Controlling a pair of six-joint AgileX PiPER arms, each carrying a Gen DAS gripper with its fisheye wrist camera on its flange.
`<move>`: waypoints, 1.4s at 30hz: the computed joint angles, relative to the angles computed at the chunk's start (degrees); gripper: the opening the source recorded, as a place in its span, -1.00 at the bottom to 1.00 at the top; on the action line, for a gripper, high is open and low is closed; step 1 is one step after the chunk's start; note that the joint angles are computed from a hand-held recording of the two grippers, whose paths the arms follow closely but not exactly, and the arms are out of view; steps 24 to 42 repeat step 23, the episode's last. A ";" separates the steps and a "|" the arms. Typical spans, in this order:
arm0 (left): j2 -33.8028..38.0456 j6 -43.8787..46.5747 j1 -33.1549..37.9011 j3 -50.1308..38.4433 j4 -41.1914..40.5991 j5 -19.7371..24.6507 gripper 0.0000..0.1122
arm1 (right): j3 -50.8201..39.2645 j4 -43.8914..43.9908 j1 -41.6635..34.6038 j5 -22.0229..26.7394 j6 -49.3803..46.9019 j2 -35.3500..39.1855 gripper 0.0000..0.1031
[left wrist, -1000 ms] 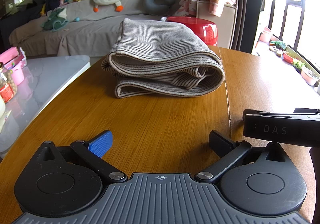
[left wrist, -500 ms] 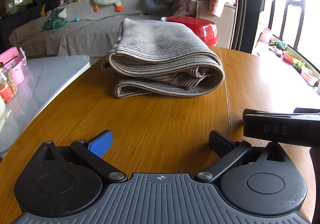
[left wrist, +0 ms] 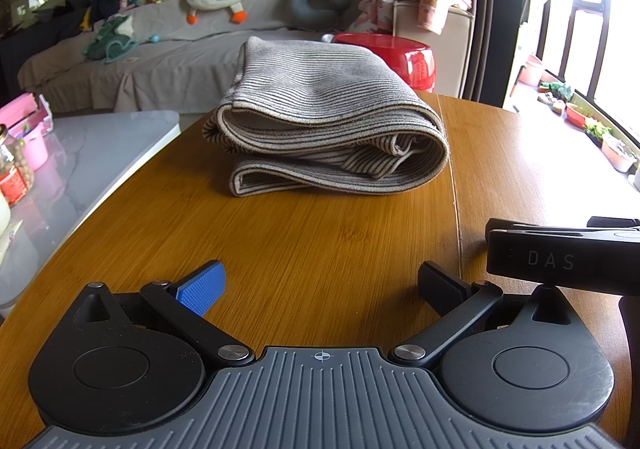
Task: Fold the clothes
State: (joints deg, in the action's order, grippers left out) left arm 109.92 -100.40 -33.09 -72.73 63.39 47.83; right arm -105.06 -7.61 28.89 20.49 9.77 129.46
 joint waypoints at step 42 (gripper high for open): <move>-3.18 7.79 3.28 4.33 1.13 -14.25 0.84 | -3.19 3.92 0.34 1.27 -4.41 1.72 1.00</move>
